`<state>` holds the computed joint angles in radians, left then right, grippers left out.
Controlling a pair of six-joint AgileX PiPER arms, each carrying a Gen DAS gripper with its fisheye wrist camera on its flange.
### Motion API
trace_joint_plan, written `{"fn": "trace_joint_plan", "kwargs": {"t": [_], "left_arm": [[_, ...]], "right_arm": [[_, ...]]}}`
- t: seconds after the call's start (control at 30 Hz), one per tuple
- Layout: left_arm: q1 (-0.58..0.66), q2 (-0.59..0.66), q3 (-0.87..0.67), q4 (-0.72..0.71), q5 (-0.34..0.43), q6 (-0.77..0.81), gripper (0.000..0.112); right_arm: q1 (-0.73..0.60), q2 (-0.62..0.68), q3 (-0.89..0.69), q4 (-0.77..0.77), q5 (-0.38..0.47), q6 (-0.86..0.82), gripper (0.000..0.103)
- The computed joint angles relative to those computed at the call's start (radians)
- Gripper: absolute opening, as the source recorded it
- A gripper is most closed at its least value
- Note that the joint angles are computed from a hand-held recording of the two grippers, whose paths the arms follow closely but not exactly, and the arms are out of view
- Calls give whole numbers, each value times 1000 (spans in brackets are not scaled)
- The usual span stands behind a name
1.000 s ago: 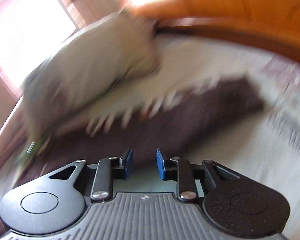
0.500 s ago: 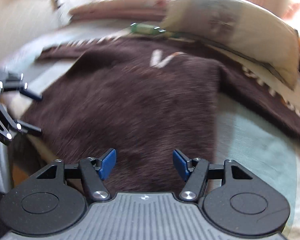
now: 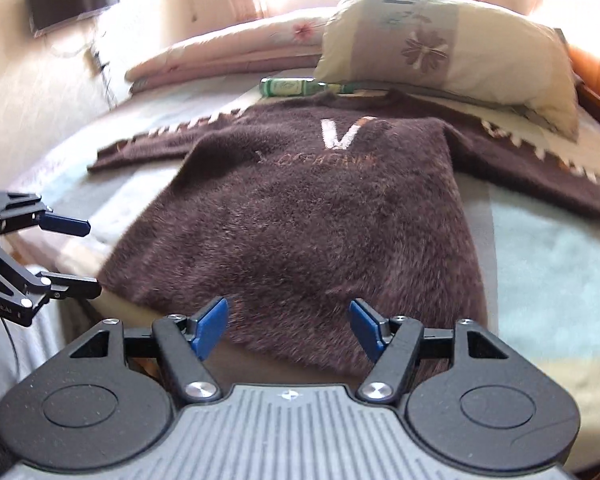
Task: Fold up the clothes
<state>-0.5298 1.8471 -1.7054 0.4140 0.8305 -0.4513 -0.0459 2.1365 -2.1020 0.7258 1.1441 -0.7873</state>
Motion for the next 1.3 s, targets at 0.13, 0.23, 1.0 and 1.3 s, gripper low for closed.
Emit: {"fn": "trace_joint_plan", "kwargs": {"t": [0.13, 0.23, 1.0, 1.3], "left_arm": [[-6, -72, 83, 58, -11, -103, 82], [9, -115, 119, 46, -5, -149, 82], [517, 227, -35, -1173, -24, 516, 77], [573, 147, 310, -1759, -81, 921, 73]], "right_arm": [[-18, -114, 171, 36, -59, -92, 74], [-41, -141, 207, 81, -61, -134, 75], [-172, -13, 177, 233, -159, 22, 81], [-151, 88, 35, 222, -180, 192, 86]]}}
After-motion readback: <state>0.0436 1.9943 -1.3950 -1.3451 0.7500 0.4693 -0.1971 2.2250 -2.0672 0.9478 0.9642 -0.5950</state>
